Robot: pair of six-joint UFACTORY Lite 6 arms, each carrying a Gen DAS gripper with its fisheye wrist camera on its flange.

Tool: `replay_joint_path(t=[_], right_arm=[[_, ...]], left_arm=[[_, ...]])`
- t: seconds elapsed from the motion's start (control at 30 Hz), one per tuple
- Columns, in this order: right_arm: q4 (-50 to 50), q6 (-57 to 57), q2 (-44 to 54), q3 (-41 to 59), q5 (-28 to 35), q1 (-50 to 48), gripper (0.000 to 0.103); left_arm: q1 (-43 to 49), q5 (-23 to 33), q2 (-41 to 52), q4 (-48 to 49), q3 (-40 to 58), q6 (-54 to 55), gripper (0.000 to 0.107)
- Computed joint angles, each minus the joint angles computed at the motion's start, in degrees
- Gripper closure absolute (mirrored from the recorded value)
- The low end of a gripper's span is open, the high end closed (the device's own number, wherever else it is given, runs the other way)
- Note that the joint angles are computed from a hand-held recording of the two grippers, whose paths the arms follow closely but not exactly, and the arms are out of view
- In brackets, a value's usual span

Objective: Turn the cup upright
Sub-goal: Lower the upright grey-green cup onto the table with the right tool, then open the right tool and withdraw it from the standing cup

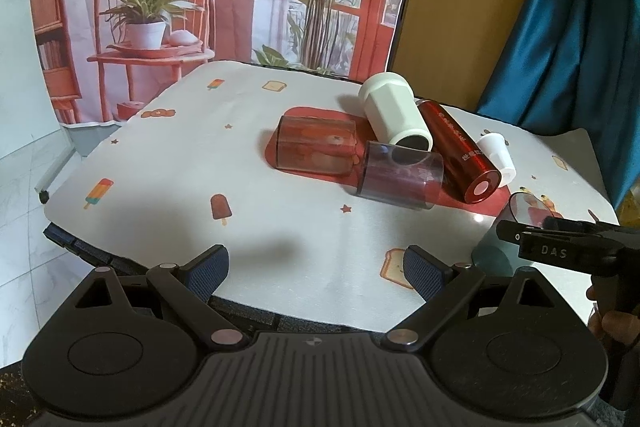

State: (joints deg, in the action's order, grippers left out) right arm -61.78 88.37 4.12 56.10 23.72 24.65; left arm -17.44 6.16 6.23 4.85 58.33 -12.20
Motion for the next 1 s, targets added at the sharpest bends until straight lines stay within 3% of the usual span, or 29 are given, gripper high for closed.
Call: replay_joint_path(t=[0.1, 0.3, 0.47, 0.7, 0.87, 1.0], right_arm=[[7.46, -5.62, -1.71, 0.24, 0.84, -0.01, 0.012], [18.46, -14.47, -6.85, 0.97, 5.67, 1.96, 0.001], [25.39, -21.37, -10.82, 4.64, 13.33, 4.73, 0.0], [25.69, -22.39, -16.02, 11.31, 26.9, 12.54, 0.0], [23.67, -18.19, -18.49, 14.1, 34.38, 20.33, 0.0], [20.92, -13.52, -18.94, 14.01, 38.97, 26.29, 0.0]], left_arm=[[-0.1, -0.17, -0.18, 0.99, -0.16, -0.93, 0.011], [-0.27, -0.01, -1.05, -4.05, -0.51, 4.99, 0.011], [0.9, 1.99, -3.31, -19.18, 0.34, 21.54, 0.009], [1.76, 6.33, -10.9, -22.03, 0.48, 29.05, 0.004], [0.41, 7.8, -16.71, -14.83, -1.03, 24.41, 0.004], [-1.86, 8.3, -19.58, -2.23, -2.66, 11.06, 0.004]])
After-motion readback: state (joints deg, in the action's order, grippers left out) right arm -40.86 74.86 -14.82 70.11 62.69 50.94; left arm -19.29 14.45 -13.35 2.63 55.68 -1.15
